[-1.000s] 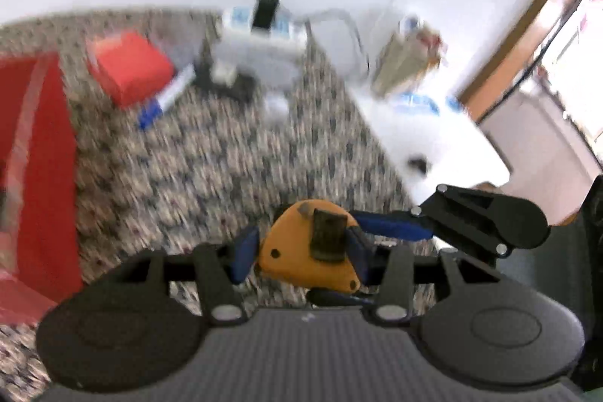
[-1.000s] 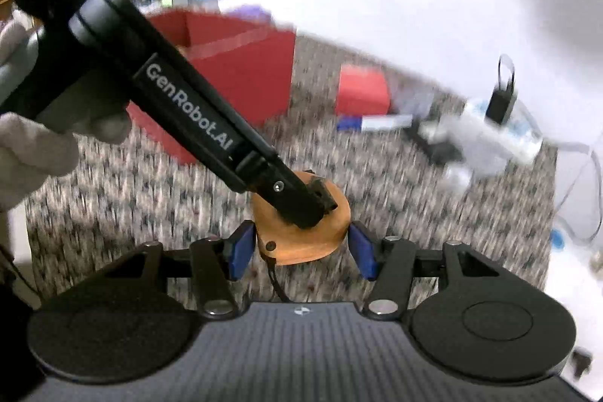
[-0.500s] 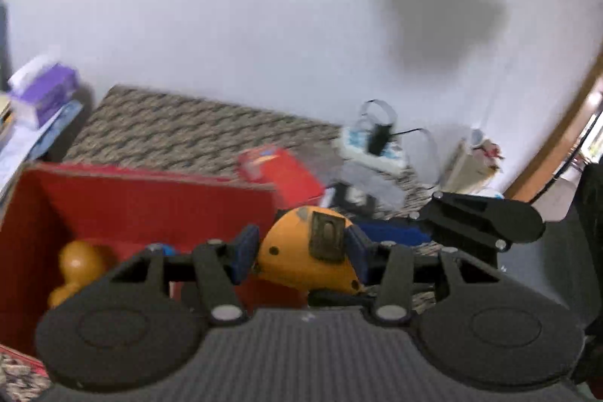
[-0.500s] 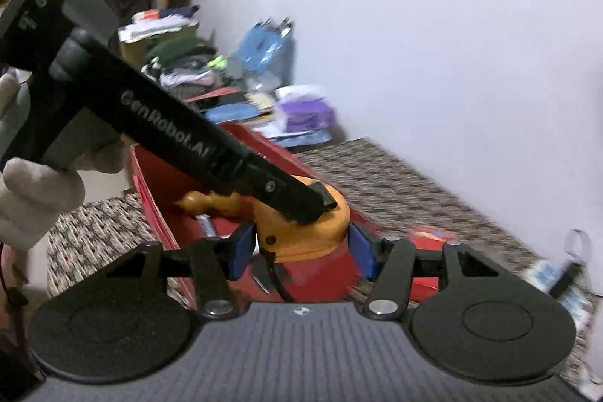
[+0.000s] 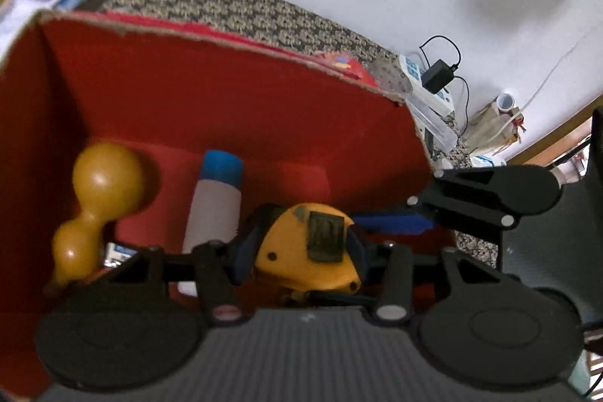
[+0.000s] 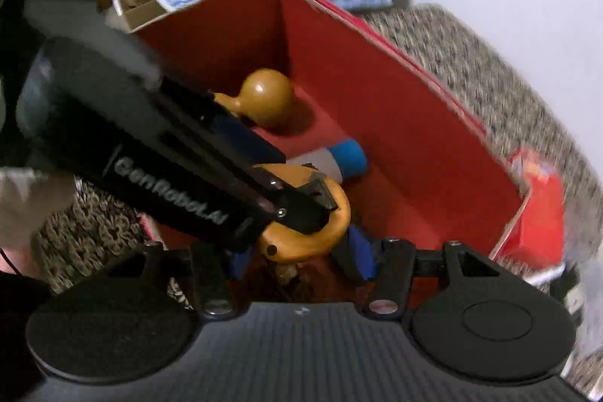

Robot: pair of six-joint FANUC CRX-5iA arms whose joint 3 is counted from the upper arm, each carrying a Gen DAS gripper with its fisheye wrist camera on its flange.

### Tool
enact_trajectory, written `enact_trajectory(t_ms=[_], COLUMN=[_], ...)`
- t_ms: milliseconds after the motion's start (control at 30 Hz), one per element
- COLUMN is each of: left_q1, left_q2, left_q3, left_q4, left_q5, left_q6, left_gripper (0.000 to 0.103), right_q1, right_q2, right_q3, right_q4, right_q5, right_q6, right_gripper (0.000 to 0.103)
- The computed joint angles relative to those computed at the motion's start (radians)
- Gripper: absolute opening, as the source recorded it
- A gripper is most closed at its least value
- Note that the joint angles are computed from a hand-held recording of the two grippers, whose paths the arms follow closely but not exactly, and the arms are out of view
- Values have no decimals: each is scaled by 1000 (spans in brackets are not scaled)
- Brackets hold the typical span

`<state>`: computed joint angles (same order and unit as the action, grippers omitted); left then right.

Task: Organize rigid objects
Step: 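Lift the tape measure with the right tool and carry it over the box, then lower the tape measure into the red box and open the right tool, then withdraw the right tool up and away from the red box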

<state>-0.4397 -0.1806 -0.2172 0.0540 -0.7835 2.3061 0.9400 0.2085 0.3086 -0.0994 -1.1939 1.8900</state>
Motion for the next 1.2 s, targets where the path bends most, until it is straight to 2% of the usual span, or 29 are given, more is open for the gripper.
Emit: enact_trajectory(t_ms=[133, 267, 300, 333, 400, 467, 567, 667, 733, 833, 967, 1100, 1200], left_q1=[41, 59, 66, 78, 83, 93, 109, 104, 81, 2, -137, -261, -351], left_q2=[14, 50, 59, 63, 73, 77, 53, 17, 7, 6, 45, 95, 146], left_q3=[-18, 23, 27, 22, 37, 44, 18, 15, 50, 135, 272, 388, 481], left_q4=[88, 88, 105, 135, 123, 121, 136, 76, -13, -204, -439, -602, -704], left_q5=[19, -7, -10, -8, -13, -19, -7, -22, -71, -179, -385, -569, -706], left_q6=[-66, -71, -84, -104, -86, -88, -110, -74, -26, 76, 204, 290, 330], left_gripper=[49, 49, 49, 49, 48, 48, 48, 48, 48, 48, 60, 66, 73], right_q1=[-2, 17, 21, 33, 53, 46, 59, 51, 49, 78, 122, 156, 179], right_q2=[25, 8, -2, -13, -19, -8, -4, -40, -56, -106, -202, -259, -281], right_q3=[33, -12, -34, -63, -107, -101, -131, -155, -171, -254, -397, -488, -527], right_q4=[10, 72, 92, 130, 213, 213, 276, 239, 235, 345, 505, 637, 714], right_q5=[-43, 25, 57, 95, 161, 176, 224, 261, 291, 354, 449, 465, 442], right_q6=[-94, -211, -255, -301, -390, -436, -494, -506, -546, -727, -950, -1158, -1254], right_gripper=[40, 39, 37, 30, 32, 30, 30, 30, 30, 31, 32, 33, 34])
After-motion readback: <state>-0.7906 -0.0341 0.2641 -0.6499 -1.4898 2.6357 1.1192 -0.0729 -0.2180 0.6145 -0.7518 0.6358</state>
